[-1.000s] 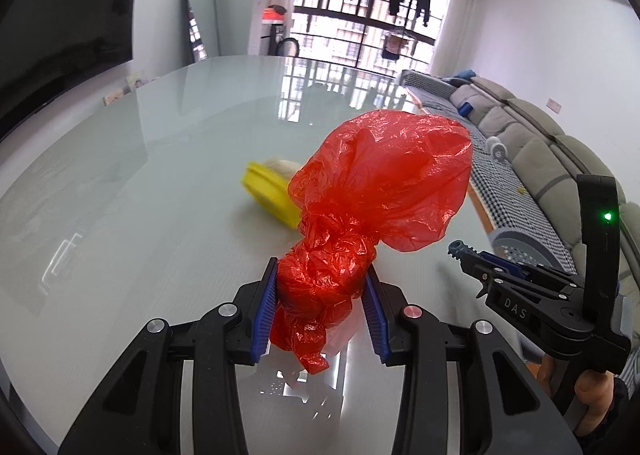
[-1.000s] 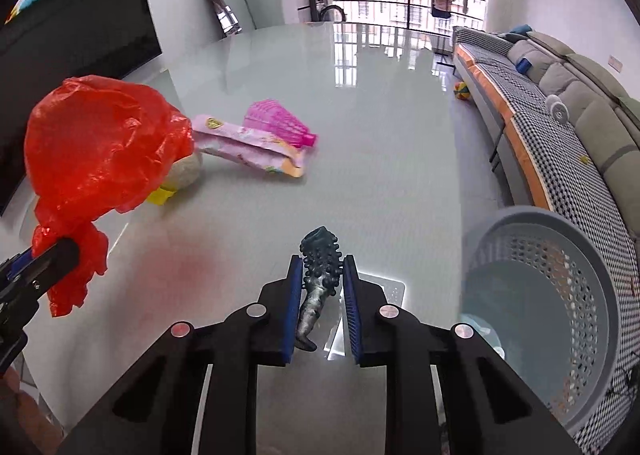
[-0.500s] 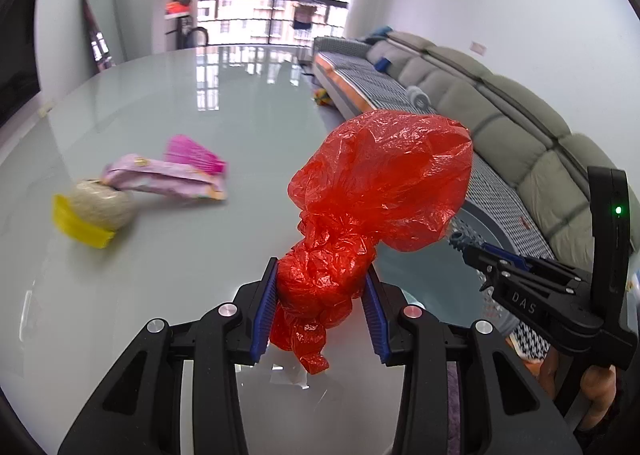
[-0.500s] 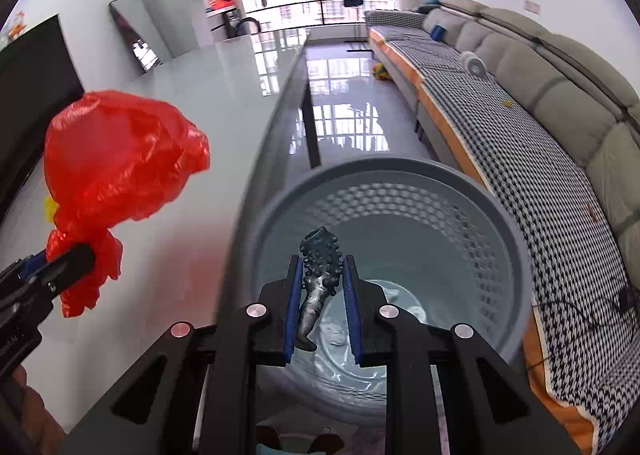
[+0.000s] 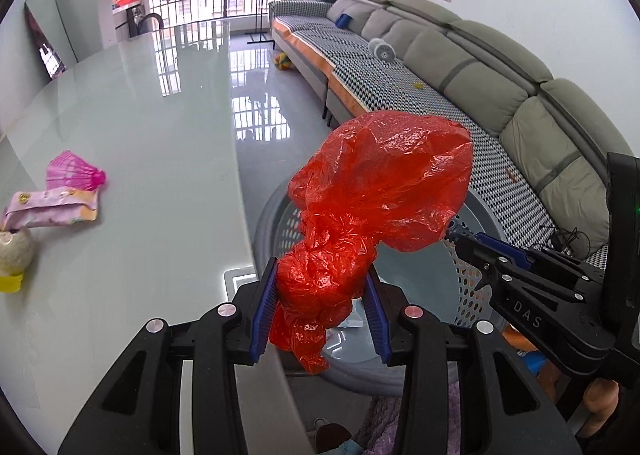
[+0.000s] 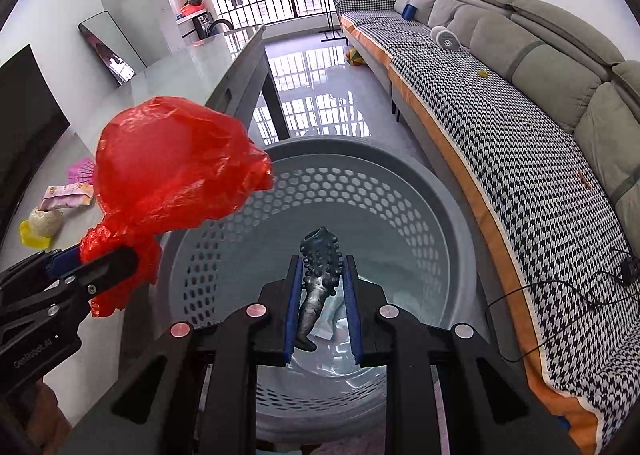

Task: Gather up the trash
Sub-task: 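Carry red bag and toy fish over the wastebasket and open both tools, then move both tools back from the wastebasket to the yellow lid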

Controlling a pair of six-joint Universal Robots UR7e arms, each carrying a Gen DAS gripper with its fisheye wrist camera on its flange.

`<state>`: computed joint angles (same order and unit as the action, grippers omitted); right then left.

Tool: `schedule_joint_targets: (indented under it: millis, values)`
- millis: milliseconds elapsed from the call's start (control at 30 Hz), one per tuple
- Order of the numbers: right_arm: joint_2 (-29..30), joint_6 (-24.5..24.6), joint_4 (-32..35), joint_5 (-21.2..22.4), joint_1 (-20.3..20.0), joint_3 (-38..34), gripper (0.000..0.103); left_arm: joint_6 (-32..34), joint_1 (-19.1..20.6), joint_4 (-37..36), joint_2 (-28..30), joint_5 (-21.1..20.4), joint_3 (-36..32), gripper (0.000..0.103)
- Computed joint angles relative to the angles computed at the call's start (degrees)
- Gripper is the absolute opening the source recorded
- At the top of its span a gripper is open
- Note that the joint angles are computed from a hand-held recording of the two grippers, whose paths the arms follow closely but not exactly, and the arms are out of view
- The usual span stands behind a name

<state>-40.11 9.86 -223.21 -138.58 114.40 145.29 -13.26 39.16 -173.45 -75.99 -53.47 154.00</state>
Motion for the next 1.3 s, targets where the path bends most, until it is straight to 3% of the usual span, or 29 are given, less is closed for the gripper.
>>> schedule_joint_targets:
  millis: [100,200,233,333,600,933,1300]
  values:
    - [-0.4,-1.2,-1.9,1.7,-2.0,1.0,0.02,-0.8,-0.7,-0.1,2.4,-0.1,-0.7,0.041]
    - [-0.4,-2.3,-3.7,2.3,-3.1,1.6,0.022,-1.2,-1.1,-0.5,4.4,0.8,-1.3,0.054]
    - [-0.3,-2.7,-4.5,2.5,-3.4,1.8,0.028,-1.3,-1.1,-0.5,4.7,0.9,-1.5,0.059]
    - [0.1,-3.1,-6.7,2.8,-3.6,2.3,0.038,-2.2,-1.3,-0.3,5.6,1.4,-2.1,0.06]
    - [0.6,-2.9,-8.9,5.4,-5.4,3.4,0.039,-4.0,-2.5,-0.4,7.1,2.3,-2.4,0.061]
    - [0.9,-1.5,-8.3,3.8,-2.5,3.1,0.047,-5.5,-3.8,-0.1,3.4,3.4,0.0,0.063]
    - [2.6,0.8,-7.1,2.3,2.0,2.5,0.056,-8.7,-5.0,3.8,-5.0,5.6,3.7,0.063]
